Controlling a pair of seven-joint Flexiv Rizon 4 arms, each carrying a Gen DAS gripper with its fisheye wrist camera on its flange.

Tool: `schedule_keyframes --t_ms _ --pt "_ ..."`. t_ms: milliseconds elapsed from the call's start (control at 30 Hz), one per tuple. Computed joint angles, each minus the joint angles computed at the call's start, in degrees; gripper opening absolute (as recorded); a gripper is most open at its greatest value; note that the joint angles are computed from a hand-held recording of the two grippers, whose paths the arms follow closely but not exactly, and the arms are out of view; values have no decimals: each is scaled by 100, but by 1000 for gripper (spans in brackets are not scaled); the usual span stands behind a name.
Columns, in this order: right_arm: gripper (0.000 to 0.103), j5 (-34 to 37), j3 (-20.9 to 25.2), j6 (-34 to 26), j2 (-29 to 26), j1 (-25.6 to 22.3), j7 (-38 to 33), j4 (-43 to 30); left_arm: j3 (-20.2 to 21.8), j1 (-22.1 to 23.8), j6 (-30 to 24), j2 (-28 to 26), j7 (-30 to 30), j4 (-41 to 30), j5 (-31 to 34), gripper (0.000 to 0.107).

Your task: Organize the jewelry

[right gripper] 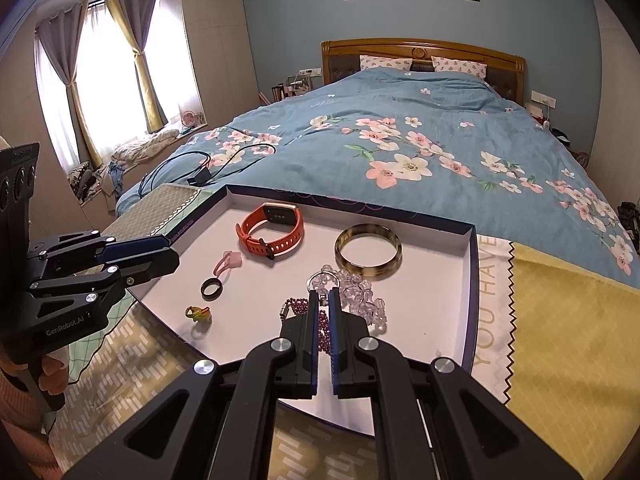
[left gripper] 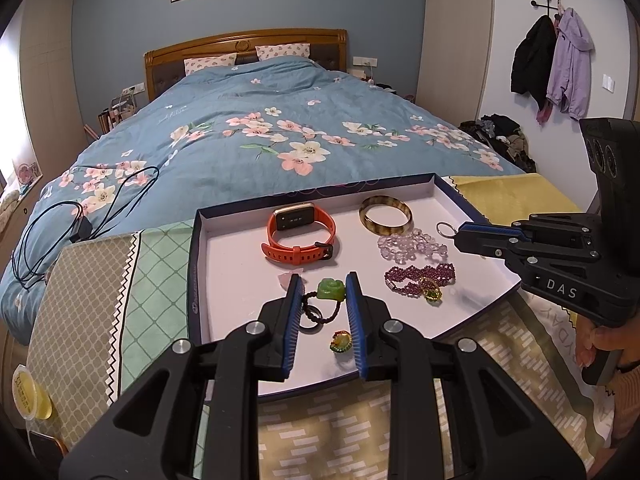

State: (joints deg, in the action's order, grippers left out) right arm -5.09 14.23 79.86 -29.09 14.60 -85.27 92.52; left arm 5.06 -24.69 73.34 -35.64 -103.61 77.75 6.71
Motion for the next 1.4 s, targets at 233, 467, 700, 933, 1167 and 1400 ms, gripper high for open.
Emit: schedule_keyframes --t_ms 233,467,700,933,1167,1400 --pt "3 47 36 -59 -62 -37 -22 -80 -40 45 -29 -38 33 -23 -49 22" --pt "3 86 27 -126 -102 -33 -43 -156 -19 45 -78 -77 10 -80 -64 22" --pt "3 97 17 -194 -122 -26 -55 -203 -35 70 -170 -107 5 -137 -75 22" --pt "3 158 52 -344 -193 -48 -117 -346 -49 85 -355 -201 5 -300 -84 22" --pt "3 194 25 -460 -242 -12 -139 -421 -58 89 -436 -250 -28 -380 -53 22" --pt "3 258 27 -571 -288 -10 -157 -500 -50 93 -521 -293 -42 -452 -35 22"
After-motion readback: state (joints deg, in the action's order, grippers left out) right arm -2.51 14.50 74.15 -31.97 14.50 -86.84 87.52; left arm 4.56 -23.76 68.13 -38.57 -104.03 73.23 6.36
